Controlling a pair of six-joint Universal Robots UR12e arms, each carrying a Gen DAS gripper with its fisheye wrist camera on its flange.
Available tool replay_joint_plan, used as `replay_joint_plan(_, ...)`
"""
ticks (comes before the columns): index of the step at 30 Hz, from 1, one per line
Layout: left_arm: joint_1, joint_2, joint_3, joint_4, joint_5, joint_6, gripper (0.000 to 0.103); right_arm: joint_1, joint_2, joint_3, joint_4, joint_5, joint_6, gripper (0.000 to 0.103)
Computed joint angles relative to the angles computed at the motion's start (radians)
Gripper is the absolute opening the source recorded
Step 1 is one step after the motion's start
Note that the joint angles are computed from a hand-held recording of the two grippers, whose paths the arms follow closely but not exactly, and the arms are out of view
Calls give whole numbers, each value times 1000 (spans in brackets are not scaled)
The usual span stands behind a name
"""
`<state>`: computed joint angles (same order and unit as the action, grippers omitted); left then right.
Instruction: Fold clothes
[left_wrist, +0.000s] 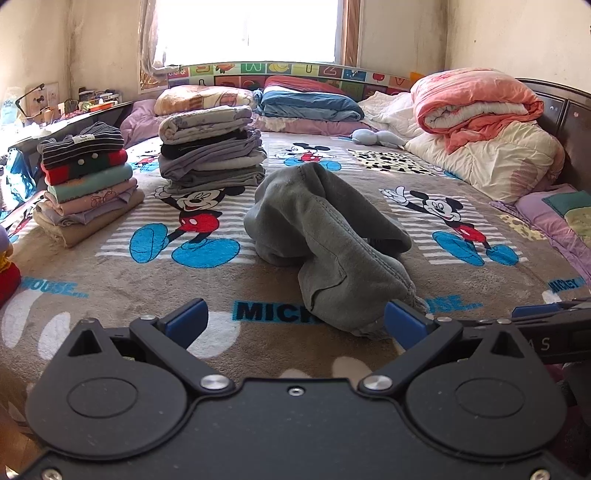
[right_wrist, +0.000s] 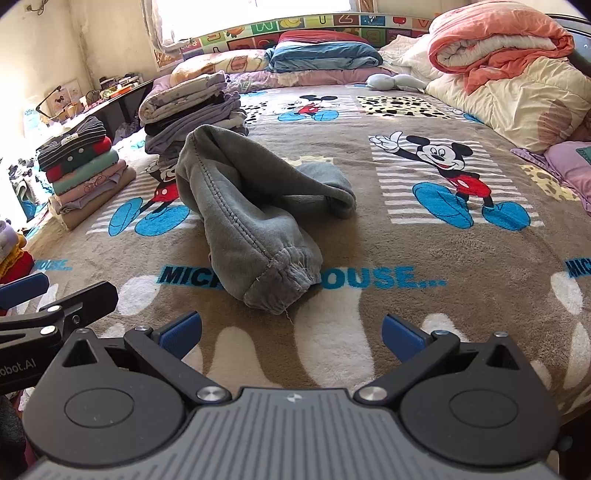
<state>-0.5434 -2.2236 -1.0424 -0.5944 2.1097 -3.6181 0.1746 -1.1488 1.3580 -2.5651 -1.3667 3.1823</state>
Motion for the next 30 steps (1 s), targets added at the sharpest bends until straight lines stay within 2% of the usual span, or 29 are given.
replay_joint_plan(5,-3,-8,23,-31,12,7,103,0,0,1,-5,-3,-2,103)
replay_joint_plan(11,-1,-3,-3,17,16,6,103,-1,1,3,-12,3,5,103)
replay_joint_plan(30,1,-3,-5,10,11,-17,103,-2,-1,2,-4,-2,3,103)
